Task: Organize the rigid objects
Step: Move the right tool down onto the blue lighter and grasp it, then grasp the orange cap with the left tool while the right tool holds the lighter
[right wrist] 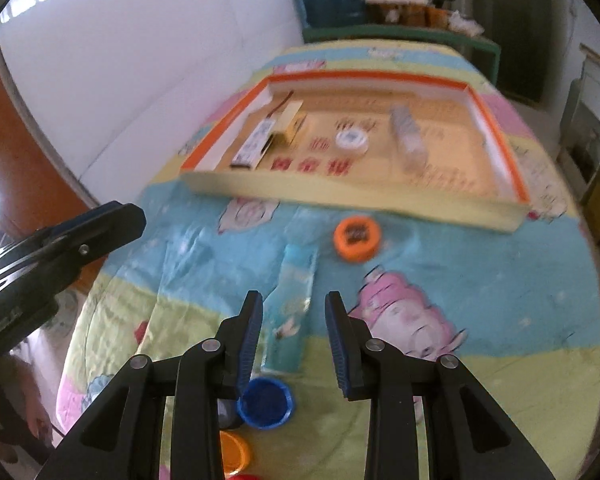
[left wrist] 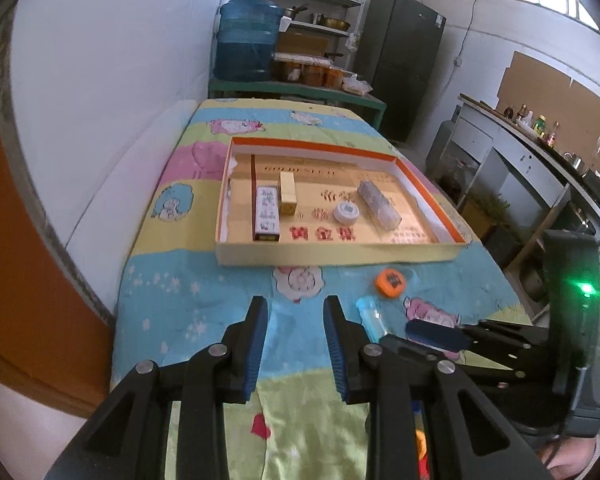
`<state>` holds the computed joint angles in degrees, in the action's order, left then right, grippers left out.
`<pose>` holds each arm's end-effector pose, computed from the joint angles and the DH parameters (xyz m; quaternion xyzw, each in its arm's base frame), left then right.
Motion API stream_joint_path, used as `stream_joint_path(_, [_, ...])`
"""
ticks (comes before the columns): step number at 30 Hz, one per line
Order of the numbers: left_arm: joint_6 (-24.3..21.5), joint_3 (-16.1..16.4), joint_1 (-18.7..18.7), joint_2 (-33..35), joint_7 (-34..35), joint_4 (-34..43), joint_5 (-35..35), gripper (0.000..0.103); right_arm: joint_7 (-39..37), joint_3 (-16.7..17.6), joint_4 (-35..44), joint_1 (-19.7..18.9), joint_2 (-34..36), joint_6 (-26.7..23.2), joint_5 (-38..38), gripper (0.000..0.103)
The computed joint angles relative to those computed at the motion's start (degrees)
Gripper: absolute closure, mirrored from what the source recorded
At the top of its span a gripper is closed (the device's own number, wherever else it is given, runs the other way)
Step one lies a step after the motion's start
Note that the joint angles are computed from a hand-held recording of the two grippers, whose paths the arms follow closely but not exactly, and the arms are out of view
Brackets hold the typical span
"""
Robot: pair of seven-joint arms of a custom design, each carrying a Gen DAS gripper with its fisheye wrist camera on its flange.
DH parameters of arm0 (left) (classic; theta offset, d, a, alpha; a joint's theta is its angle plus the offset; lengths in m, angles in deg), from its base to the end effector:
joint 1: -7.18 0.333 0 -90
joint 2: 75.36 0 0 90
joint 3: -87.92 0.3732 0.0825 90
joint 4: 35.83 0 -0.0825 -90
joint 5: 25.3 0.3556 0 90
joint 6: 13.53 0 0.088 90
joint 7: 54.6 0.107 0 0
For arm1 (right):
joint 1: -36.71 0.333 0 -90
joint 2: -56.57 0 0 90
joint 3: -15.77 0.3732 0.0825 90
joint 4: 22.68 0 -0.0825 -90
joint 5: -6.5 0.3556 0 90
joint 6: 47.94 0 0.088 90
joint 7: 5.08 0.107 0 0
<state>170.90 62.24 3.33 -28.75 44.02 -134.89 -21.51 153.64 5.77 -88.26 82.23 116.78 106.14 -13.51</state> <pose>0.6738 -0.2945 0.2961 -0.4786 0.7901 -0.3665 0.1110 0.6307 0.5383 0.2564 -0.6134 0.7318 -0.1425 0.2606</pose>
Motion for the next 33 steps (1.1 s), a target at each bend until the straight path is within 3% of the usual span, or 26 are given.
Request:
stream_joint_path(12, [-0.4, -3.4, 3.1, 0.2, 1.5, -2.5, 1.4, 0.074, -0.4, 0.1, 4.9, 0.4, 2.8, -4.2, -0.3, 0.071])
stream_joint_path(15, [-1.9, -4.0, 3.0, 0.8, 2.2, -1.2, 1.1, 0.074, -0.7, -0.3, 5.9, 0.8, 3.2, -6.1, -0.9, 0.079])
stream_joint_path(20, [-5.5, -4.5, 1.8, 2.5, 4.2, 2.6, -0.2, 0.074, 1.0, -1.2, 2.4, 1.1, 1.5, -4.5, -2.1, 0.081])
stream_joint_path(23, [-9.0, -5.2, 0.7, 4.0, 6.5, 5.8, -1.5, 0.074, 3.5, -3.0, -2.1, 2.5, -1.1, -4.6, -4.4, 0.081])
stream_joint_path(27, [-15.0, -4.9, -2.6, 6.6, 10.2, 11.9, -2.9, 0.074, 10.7, -6.0, -13.4, 5.3, -7.0, -0.2, -9.1, 0.081])
stream_joint_path(30, [-18.3, -3.7, -5.7, 8.2, 12.2, 16.0, -3.9, 0.074, 16.7, -8.1, -20.9, 7.4, -10.8, 3.8, -12.5, 0.081])
stream_joint_path(33, [-20.9, -0.4, -10.1, 9.8, 12.9, 20.7, -4.5, 0.074, 22.5, -10.1, -26.6, 9.1, -13.7, 5.7, -15.7, 0.081])
